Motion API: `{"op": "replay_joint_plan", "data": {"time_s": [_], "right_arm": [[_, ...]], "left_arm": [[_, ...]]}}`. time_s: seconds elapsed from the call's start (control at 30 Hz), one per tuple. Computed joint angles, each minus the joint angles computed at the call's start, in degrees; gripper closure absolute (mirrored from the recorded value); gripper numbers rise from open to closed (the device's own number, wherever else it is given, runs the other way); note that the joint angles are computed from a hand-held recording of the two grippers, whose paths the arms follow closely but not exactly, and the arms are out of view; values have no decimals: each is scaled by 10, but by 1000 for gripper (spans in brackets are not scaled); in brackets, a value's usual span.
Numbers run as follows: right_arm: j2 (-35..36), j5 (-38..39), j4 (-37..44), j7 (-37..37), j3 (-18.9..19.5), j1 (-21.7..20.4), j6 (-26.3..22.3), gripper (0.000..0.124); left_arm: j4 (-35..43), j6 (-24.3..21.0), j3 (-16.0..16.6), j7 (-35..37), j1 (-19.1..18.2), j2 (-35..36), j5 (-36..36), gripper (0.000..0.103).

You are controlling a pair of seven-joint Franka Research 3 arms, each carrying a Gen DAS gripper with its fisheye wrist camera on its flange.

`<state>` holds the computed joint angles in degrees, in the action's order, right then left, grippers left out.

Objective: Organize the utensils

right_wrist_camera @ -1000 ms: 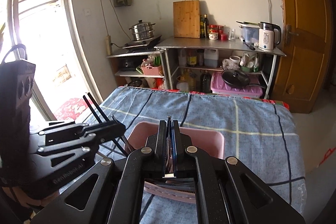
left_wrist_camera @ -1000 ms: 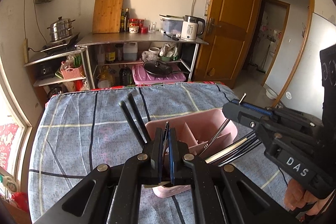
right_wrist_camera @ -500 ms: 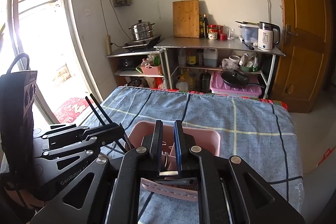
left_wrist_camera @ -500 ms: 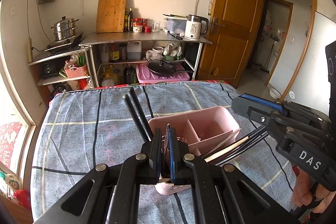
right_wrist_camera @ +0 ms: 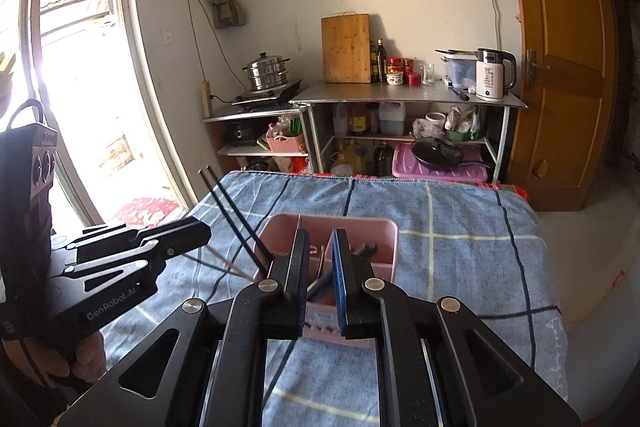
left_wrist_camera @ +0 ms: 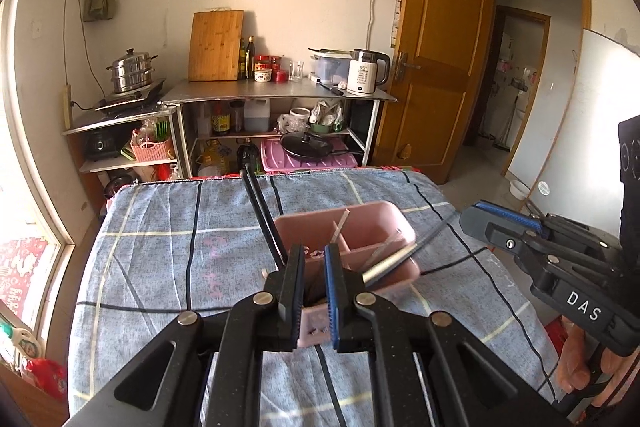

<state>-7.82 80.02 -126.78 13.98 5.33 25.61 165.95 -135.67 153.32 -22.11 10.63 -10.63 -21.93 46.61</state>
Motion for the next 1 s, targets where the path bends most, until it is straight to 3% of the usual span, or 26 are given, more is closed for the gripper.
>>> {"op": "replay_joint_plan", "data": {"time_s": [0.77,1.0], "right_arm": [[-190,-7,-220,17,-25,42,26,111],[-218,88,-267,-82,-30,67,61,105]], "left_arm": [[-96,-89,-74,-113,-91,-105,-46,93],[-118,-105,-103,-163,-109,-122,-27,93]]}}
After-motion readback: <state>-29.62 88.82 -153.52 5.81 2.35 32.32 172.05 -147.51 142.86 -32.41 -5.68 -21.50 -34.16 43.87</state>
